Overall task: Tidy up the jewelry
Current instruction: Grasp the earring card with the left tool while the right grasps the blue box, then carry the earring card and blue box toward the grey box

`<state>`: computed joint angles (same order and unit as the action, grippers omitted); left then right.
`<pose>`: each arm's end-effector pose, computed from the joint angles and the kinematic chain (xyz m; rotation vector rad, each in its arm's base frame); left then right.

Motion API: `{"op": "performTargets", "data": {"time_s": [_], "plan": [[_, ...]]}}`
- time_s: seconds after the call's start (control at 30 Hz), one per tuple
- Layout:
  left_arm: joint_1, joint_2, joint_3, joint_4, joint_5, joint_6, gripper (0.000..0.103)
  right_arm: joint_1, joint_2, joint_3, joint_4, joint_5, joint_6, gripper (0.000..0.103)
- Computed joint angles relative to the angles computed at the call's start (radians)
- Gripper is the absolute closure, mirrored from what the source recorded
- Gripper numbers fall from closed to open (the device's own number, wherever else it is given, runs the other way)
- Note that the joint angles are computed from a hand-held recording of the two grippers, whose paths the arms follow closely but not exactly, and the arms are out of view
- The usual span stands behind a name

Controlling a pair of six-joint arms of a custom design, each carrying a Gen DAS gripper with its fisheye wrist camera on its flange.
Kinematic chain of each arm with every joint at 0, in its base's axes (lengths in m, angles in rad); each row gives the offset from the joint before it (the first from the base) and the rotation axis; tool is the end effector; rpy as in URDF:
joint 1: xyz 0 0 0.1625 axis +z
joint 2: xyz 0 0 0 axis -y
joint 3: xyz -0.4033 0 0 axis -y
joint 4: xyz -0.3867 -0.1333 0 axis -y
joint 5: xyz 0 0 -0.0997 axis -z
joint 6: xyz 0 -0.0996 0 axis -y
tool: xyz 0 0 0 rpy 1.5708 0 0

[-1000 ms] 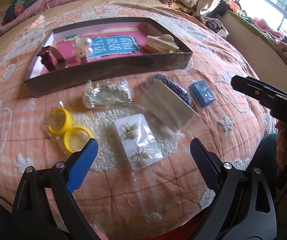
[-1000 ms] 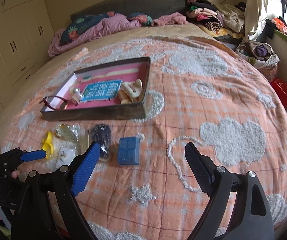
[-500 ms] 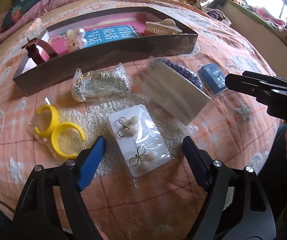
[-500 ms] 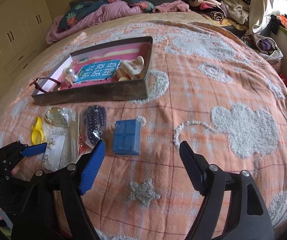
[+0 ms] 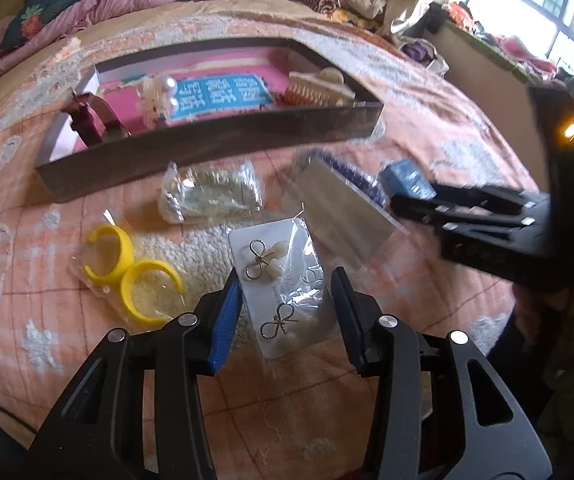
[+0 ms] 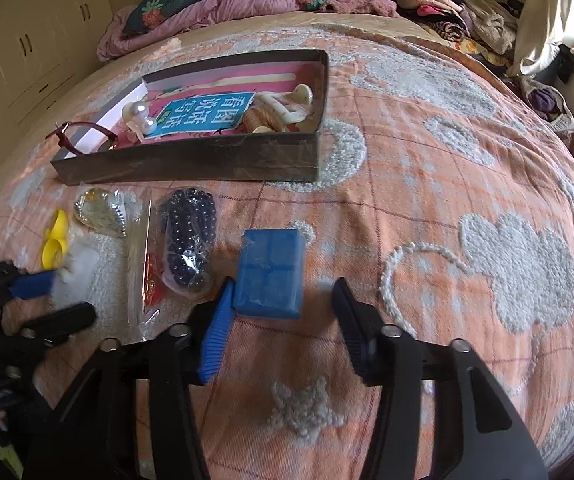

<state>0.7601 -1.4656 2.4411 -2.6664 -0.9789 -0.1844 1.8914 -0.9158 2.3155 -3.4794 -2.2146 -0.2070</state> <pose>-0.1366 -0.3905 0.1733 0.7640 2.5160 -0.5215 0.2076 -0.3919 0.0803 0.4331 -2.4173 0.6816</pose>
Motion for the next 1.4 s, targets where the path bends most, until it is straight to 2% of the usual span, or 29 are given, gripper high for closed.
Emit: {"op": "performTargets", "data": {"time_s": [0.33, 0.57, 0.97, 1.4], "plan": [[-0.014, -0.075, -0.005, 0.0, 0.025, -0.021, 0.067, 0.003, -0.045, 0.056, -0.093, 0.024, 0.023, 0.071], [-0.01, -0.111, -0.015, -0.007, 0.057, -0.02, 0.067, 0.044, -0.074, 0.072, -0.129, 0.028, 0.022, 0.071], [-0.004, -0.14, -0.043, -0.031, 0.091, -0.004, 0.067, 0.119, -0.071, 0.031, -0.098, 0.036, 0.021, 0.071], [0.009, -0.092, -0.1, -0.092, 0.073, 0.052, 0.067, 0.159, -0.064, -0.041, -0.071, 0.047, 0.01, 0.071]]}}
